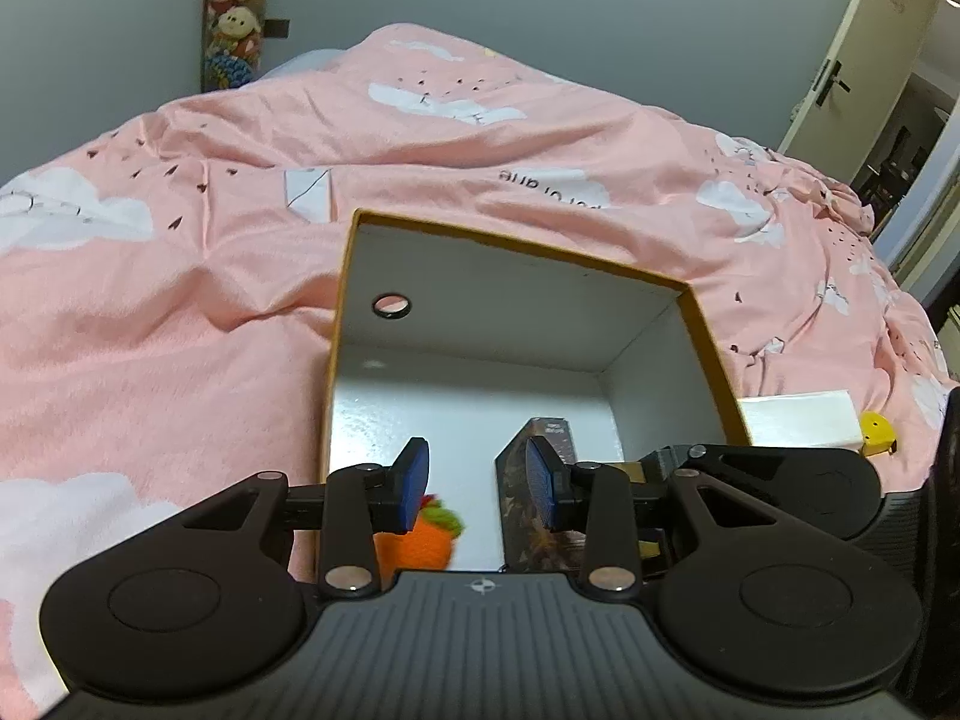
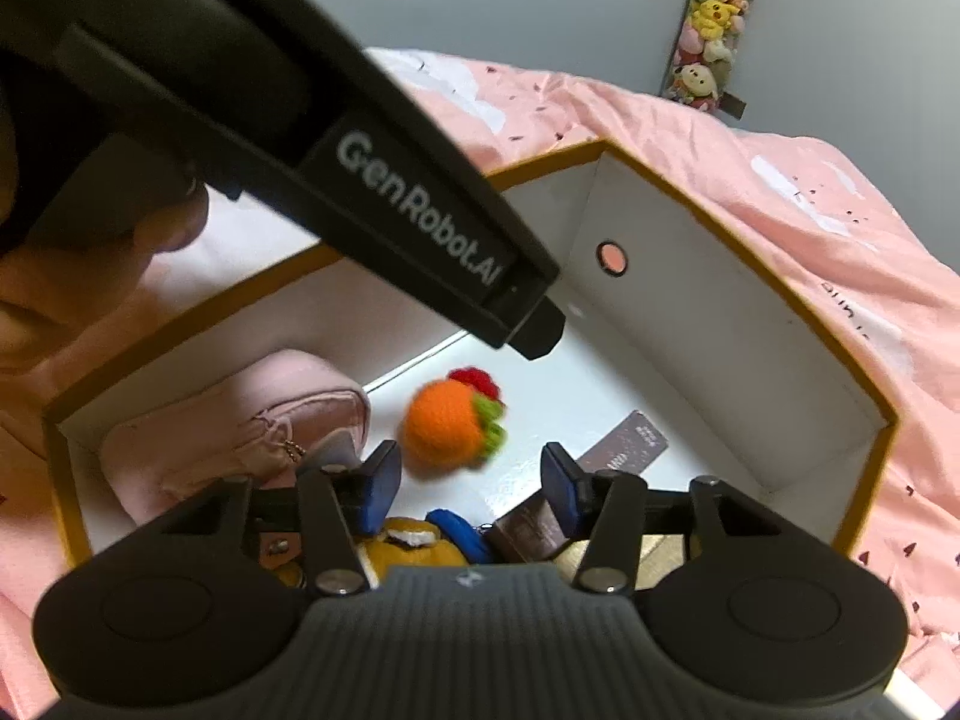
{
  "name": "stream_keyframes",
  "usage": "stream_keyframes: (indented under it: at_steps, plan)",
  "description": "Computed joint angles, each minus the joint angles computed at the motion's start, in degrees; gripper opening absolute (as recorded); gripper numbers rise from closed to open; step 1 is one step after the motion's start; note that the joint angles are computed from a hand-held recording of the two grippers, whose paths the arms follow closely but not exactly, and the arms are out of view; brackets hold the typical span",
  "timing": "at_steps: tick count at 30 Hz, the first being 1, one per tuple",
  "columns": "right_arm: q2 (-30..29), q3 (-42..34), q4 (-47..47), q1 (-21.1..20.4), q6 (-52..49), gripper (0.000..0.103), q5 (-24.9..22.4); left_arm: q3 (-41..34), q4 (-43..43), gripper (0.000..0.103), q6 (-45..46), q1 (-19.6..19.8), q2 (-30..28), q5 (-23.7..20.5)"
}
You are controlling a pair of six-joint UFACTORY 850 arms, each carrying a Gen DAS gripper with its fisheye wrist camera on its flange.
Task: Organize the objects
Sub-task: 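Open both tools to drop the card box and fruit, then withdraw, then grasp the white rectangular box with the left tool while the right tool grasps the yellow tape measure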
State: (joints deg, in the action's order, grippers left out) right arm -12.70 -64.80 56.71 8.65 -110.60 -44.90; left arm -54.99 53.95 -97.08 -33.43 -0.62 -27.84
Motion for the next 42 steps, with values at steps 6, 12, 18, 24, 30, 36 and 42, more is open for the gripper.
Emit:
stream_keyframes:
  at_steps: [6, 12, 18, 24, 30, 36, 42]
  plan:
    - [2.74, 1.37, 6.21, -4.72, -2.38, 0.054, -2.64, -1.65, 2.95, 0.041, -0.07, -1.87, -0.52, -0.7]
    - [4.7, 2.79, 13.83, -11.9, -1.38, 0.055, -1.41, -5.04, 5.57, 0.043, 1.94, -3.78, -2.86, 0.85]
    - [4.45, 3.76, 19.43, -18.14, -2.06, 0.059, 7.16, -13.16, 0.67, 0.043, 17.05, -5.82, -9.59, 1.69]
    - [0.6, -0.17, 21.53, -21.19, -1.35, 0.062, 15.62, -22.51, -11.51, 0.043, 40.3, -6.32, -17.84, 3.52]
    - [-5.3, -5.35, 20.92, -23.31, 1.77, 0.061, 19.06, -31.06, -16.57, 0.044, 57.46, -7.84, -26.36, 1.21]
    - [-9.59, -9.67, 17.16, -24.26, 10.37, 0.061, 19.71, -37.17, -12.71, 0.059, 65.71, -8.87, -33.37, 0.31]
    - [-13.91, -13.78, 16.82, -24.91, 14.84, 0.062, 17.89, -44.46, -20.65, 0.071, 83.93, -7.51, -39.22, -0.66]
